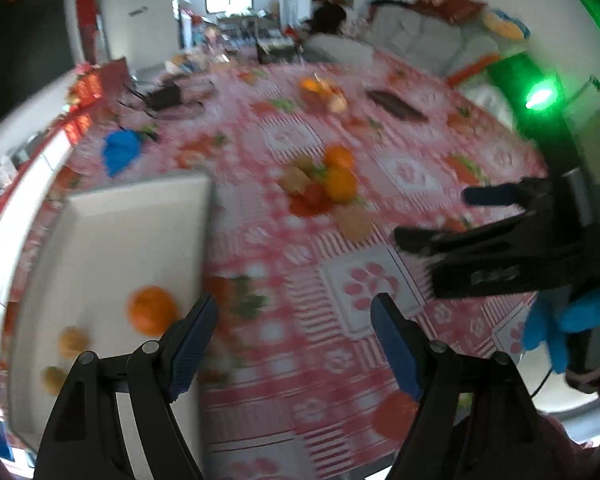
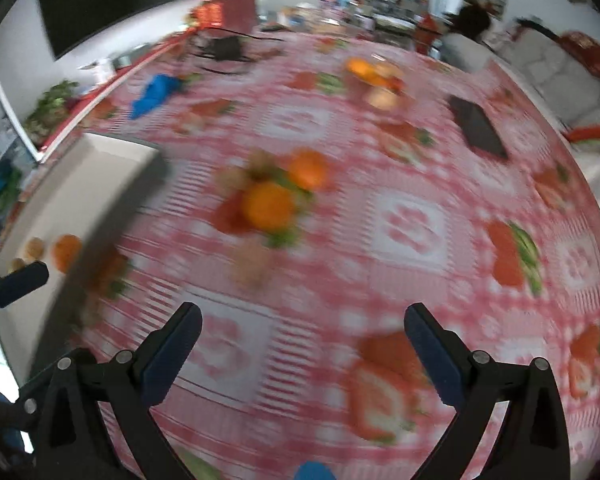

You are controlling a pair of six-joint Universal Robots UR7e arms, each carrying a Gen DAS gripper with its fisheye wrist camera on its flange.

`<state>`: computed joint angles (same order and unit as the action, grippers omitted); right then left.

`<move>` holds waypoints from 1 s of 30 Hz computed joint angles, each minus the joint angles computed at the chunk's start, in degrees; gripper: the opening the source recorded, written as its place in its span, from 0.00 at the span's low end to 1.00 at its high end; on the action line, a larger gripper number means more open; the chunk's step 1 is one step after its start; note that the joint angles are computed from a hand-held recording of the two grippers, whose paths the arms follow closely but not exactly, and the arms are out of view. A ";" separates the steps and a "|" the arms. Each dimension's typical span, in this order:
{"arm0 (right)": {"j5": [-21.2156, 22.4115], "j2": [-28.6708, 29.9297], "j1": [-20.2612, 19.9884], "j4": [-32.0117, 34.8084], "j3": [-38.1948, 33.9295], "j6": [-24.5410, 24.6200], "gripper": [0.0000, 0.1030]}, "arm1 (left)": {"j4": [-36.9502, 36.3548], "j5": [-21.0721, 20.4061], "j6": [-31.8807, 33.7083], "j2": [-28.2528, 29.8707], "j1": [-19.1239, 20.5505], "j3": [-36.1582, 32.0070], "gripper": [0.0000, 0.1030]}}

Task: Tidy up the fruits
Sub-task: 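Move both open grippers from the tray back toward the fruit pile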

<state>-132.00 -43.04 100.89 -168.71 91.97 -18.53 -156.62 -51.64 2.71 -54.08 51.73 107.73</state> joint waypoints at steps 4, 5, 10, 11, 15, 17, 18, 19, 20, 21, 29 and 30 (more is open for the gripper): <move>-0.51 -3.02 -2.53 -2.13 3.68 0.86 0.99 | 2.59 1.55 -3.20 3.35 -0.09 -1.60 0.79; -0.67 -3.58 -3.11 -2.35 4.27 1.09 0.99 | 2.61 1.81 -4.04 3.76 0.05 -1.63 0.79; 0.07 -5.53 -5.30 -3.20 6.84 3.06 0.99 | 3.99 5.14 -8.10 5.62 1.25 -3.16 0.79; 0.36 -5.89 -5.54 -3.43 7.54 3.50 0.99 | 3.39 6.07 -7.60 5.74 1.23 -3.17 0.79; -0.29 -5.43 -5.79 -7.15 8.86 1.19 0.99 | 5.62 7.58 -8.92 6.39 1.60 -5.19 0.79; -0.22 -5.05 -5.85 -9.67 9.42 -0.26 0.99 | 5.77 8.23 -9.19 7.05 1.85 -6.14 0.80; -0.15 -4.84 -5.90 -10.83 9.57 -0.94 0.99 | 6.17 8.57 -9.67 7.39 2.00 -6.81 0.80; -0.07 -4.62 -5.92 -12.31 9.88 -1.81 0.99 | 6.49 8.86 -10.28 7.65 2.16 -7.31 0.80; 0.29 -4.49 -6.00 -13.99 10.31 -2.65 0.99 | 6.99 9.32 -11.21 8.02 2.37 -8.09 0.80; 0.58 -4.38 -6.04 -15.14 10.56 -3.30 0.99 | 7.42 9.80 -12.11 8.40 2.57 -8.86 0.81; 1.94 -4.47 -6.36 -17.22 11.31 -5.60 0.99 | 7.44 10.59 -13.74 9.23 2.63 -9.62 0.83; 2.07 -4.47 -6.39 -17.60 11.45 -5.83 0.99 | 7.83 10.43 -13.92 9.19 2.69 -9.77 0.83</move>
<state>-129.93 -47.51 94.50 -186.31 103.43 -24.36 -148.79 -41.20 -11.21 -44.89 54.42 97.96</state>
